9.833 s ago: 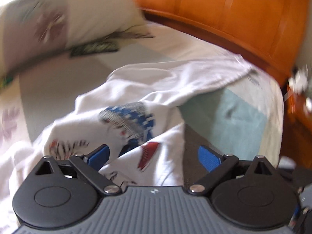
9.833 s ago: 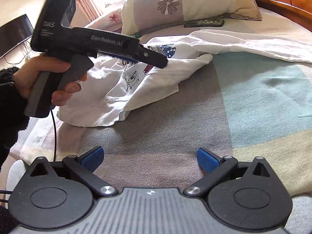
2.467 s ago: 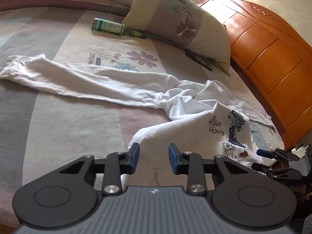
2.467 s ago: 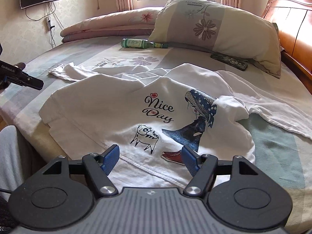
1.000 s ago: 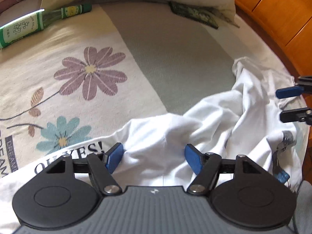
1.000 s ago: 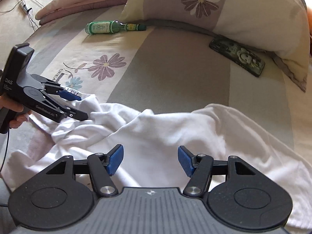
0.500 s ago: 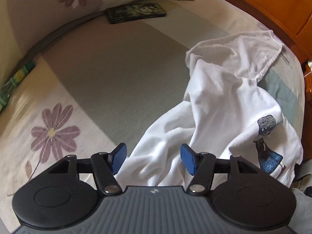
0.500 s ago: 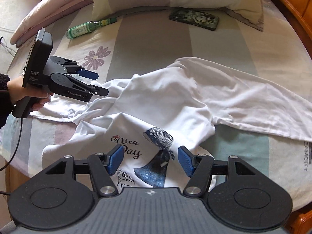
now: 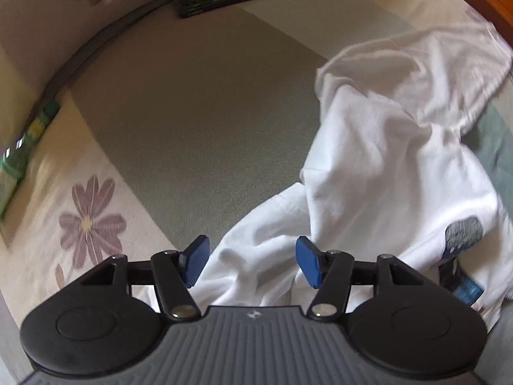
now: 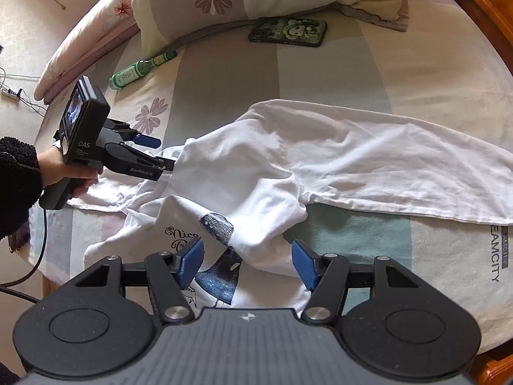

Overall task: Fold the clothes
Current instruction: 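Push the left tool into the shirt body to smooth it flat, then move the right tool to the shirt collar and close on it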

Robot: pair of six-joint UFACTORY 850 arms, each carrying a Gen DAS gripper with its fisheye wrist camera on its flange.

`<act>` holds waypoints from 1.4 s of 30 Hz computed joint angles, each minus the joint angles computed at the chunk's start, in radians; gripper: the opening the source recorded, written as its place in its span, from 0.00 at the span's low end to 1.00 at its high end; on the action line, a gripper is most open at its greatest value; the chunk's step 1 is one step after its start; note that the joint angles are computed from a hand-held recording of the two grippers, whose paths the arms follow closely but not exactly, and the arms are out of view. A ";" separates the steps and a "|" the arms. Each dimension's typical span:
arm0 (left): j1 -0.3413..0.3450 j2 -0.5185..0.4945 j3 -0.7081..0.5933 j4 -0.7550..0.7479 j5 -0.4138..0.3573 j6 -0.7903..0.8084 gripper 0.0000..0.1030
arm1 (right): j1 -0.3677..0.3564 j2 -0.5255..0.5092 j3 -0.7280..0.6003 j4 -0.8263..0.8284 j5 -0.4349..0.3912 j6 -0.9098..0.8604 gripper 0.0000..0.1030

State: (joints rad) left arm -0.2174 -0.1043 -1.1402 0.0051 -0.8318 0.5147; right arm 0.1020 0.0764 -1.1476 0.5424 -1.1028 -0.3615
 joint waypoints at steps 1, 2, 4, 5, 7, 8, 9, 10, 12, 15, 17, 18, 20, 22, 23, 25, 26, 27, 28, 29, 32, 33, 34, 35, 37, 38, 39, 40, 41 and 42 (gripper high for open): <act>-0.003 0.003 0.009 -0.005 0.014 0.075 0.51 | -0.006 -0.007 0.007 0.005 -0.004 -0.009 0.64; -0.006 0.005 0.018 -0.011 0.028 0.150 0.50 | -0.006 -0.013 0.013 0.007 -0.005 -0.027 0.64; -0.006 0.006 0.030 -0.028 0.051 0.276 0.50 | 0.013 -0.027 0.021 -0.008 0.008 -0.063 0.63; 0.001 0.000 0.029 -0.043 0.054 0.316 0.50 | 0.025 -0.036 0.022 -0.015 0.017 -0.073 0.63; 0.023 -0.012 0.024 -0.086 0.049 0.385 0.51 | 0.047 -0.057 0.018 -0.007 0.029 -0.086 0.62; 0.031 -0.015 0.028 -0.099 0.049 0.407 0.51 | 0.059 -0.066 0.017 0.001 0.041 -0.092 0.62; 0.038 -0.017 0.033 -0.110 0.050 0.425 0.50 | 0.071 -0.074 0.016 0.010 0.054 -0.098 0.62; 0.049 -0.016 0.045 -0.129 0.051 0.452 0.50 | 0.084 -0.087 0.010 0.020 0.061 -0.111 0.62; 0.075 0.002 0.078 -0.188 0.075 0.502 0.49 | 0.120 -0.112 -0.006 0.012 0.094 -0.121 0.62; 0.114 0.012 0.089 -0.269 0.069 0.539 0.49 | 0.173 -0.169 -0.059 -0.018 0.135 -0.107 0.62; 0.133 0.017 0.099 -0.307 0.079 0.600 0.49 | 0.202 -0.210 -0.100 -0.029 0.156 -0.106 0.62; 0.144 0.018 0.101 -0.328 0.080 0.646 0.50 | 0.214 -0.232 -0.123 -0.023 0.164 -0.114 0.62; 0.166 0.016 0.103 -0.361 0.080 0.748 0.51 | 0.241 -0.276 -0.171 -0.027 0.182 -0.146 0.62; 0.180 -0.004 0.086 -0.368 0.045 0.778 0.51 | 0.271 -0.317 -0.218 -0.053 0.208 -0.180 0.62; 0.187 -0.011 0.081 -0.376 0.034 0.785 0.51 | 0.286 -0.338 -0.241 -0.070 0.220 -0.192 0.62; 0.199 -0.023 0.075 -0.394 0.016 0.796 0.50 | 0.301 -0.389 -0.296 -0.090 0.223 -0.209 0.63; 0.205 -0.025 0.074 -0.405 0.008 0.800 0.50 | 0.305 -0.418 -0.327 -0.090 0.211 -0.216 0.63; 0.211 -0.027 0.072 -0.417 0.000 0.803 0.49 | 0.311 -0.442 -0.353 -0.092 0.210 -0.223 0.63; 0.217 -0.029 0.073 -0.430 -0.004 0.805 0.48 | 0.316 -0.466 -0.377 -0.099 0.211 -0.229 0.63; 0.224 -0.035 0.071 -0.444 -0.008 0.804 0.48 | 0.323 -0.490 -0.402 -0.113 0.209 -0.225 0.63; 0.241 -0.039 0.070 -0.471 -0.018 0.795 0.49 | 0.341 -0.563 -0.473 -0.165 0.191 -0.183 0.63; 0.244 -0.038 0.071 -0.471 -0.017 0.787 0.49 | 0.344 -0.586 -0.494 -0.192 0.175 -0.152 0.63; 0.249 -0.034 0.075 -0.468 -0.015 0.774 0.49 | 0.345 -0.596 -0.497 -0.219 0.157 -0.133 0.63; 0.254 -0.029 0.079 -0.462 -0.015 0.755 0.49 | 0.344 -0.599 -0.494 -0.244 0.139 -0.121 0.63; 0.267 -0.016 0.088 -0.431 -0.019 0.713 0.49 | 0.343 -0.589 -0.469 -0.291 0.111 -0.101 0.62; 0.276 0.000 0.100 -0.409 -0.013 0.693 0.49 | 0.342 -0.560 -0.430 -0.310 0.117 -0.098 0.62; 0.286 0.013 0.111 -0.384 -0.011 0.657 0.49 | 0.340 -0.528 -0.389 -0.325 0.117 -0.096 0.63; 0.296 0.025 0.121 -0.357 -0.013 0.618 0.49 | 0.336 -0.500 -0.351 -0.338 0.112 -0.090 0.63; 0.311 0.034 0.129 -0.347 -0.028 0.576 0.49 | 0.331 -0.472 -0.313 -0.350 0.107 -0.082 0.63; 0.328 0.042 0.136 -0.342 -0.047 0.533 0.49 | 0.325 -0.441 -0.271 -0.345 0.113 -0.080 0.63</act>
State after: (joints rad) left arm 0.1104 -0.0627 -1.0041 -0.3367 -0.8790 1.0476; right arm 0.4266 -0.3643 -1.4181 0.1971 -0.9901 -0.4414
